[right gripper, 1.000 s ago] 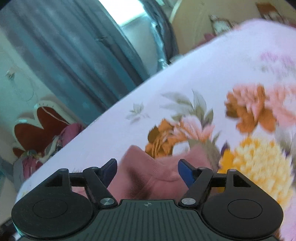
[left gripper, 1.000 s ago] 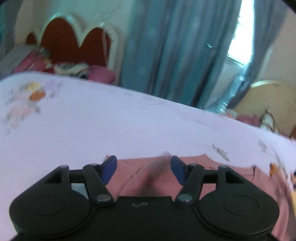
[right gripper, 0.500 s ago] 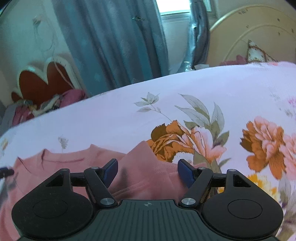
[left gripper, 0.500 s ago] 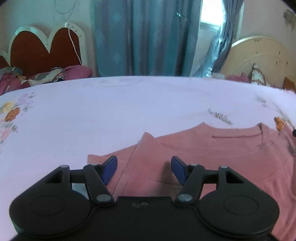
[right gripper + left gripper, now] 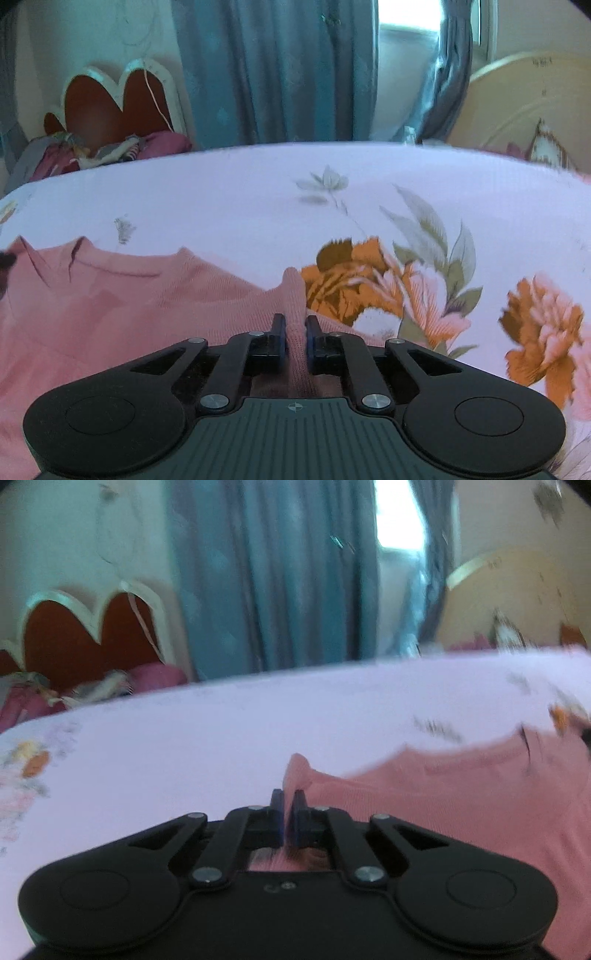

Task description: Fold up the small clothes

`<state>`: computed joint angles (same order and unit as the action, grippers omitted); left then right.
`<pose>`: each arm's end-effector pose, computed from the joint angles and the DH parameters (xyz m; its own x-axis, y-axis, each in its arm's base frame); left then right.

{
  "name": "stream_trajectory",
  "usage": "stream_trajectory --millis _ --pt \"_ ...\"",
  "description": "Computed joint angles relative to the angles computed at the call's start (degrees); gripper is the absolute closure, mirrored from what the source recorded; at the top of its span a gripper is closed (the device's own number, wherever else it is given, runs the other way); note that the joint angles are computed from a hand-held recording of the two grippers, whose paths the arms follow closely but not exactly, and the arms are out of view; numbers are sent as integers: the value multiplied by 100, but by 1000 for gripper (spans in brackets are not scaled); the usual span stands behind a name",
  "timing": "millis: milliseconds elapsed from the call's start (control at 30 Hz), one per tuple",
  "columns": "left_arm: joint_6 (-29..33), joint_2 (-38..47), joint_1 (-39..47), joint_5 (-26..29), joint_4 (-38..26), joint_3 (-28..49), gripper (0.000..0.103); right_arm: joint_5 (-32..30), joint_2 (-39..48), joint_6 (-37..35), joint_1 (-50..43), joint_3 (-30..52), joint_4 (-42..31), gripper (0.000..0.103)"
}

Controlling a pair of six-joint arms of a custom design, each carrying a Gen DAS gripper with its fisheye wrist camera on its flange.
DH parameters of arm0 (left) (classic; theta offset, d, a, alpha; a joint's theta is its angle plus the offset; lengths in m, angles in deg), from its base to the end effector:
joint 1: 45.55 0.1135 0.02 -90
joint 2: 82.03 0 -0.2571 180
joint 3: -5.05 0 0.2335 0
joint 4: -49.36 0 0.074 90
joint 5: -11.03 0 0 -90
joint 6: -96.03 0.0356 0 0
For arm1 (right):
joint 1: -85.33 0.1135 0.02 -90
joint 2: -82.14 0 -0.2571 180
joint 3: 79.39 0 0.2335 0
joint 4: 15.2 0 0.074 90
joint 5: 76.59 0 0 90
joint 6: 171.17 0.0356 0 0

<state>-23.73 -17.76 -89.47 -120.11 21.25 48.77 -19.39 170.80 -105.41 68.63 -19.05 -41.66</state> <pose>0.1557 -0.1174 0.1875 -0.5734 0.0332 -0.8186 -0.0867 0.9911 0.1009 0.2732 -0.0618 0.1749 -0.6898 -0.1533 -0.7076 -0.3739 0.9124 0.1668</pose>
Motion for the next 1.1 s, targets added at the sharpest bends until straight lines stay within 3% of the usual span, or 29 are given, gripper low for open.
stream_trajectory --millis 133,333,433,500,667,733,833,867,900,1100 --pt "-474 -79 -318 -870 58 -74 99 -514 -253 1133 -462 -262 571 94" --pt "-732 1158 160 -473 311 253 99 408 -13 1387 111 -487 998 94" --pt "-794 1110 130 -536 218 206 99 390 68 1611 60 -565 1223 94" --pt "-867 1256 179 -461 90 244 99 771 232 1382 259 -515 1122 94" --pt "-753 1266 185 -369 -198 394 96 772 188 1340 228 -588 1211 93" --pt "-703 1183 173 -361 -316 400 89 773 54 1294 186 -608 1117 86" --pt "-831 1019 145 -415 -424 335 66 814 -213 1354 119 -727 1177 60" --pt "-911 915 141 -437 -492 304 43 757 -280 1366 64 -713 1112 59" --pt "-1003 801 113 -498 -535 254 31 734 -373 1376 22 -701 1019 59" --pt "-1935 -124 -698 -1036 -1677 304 37 399 -1578 982 -3 -1016 287 60"
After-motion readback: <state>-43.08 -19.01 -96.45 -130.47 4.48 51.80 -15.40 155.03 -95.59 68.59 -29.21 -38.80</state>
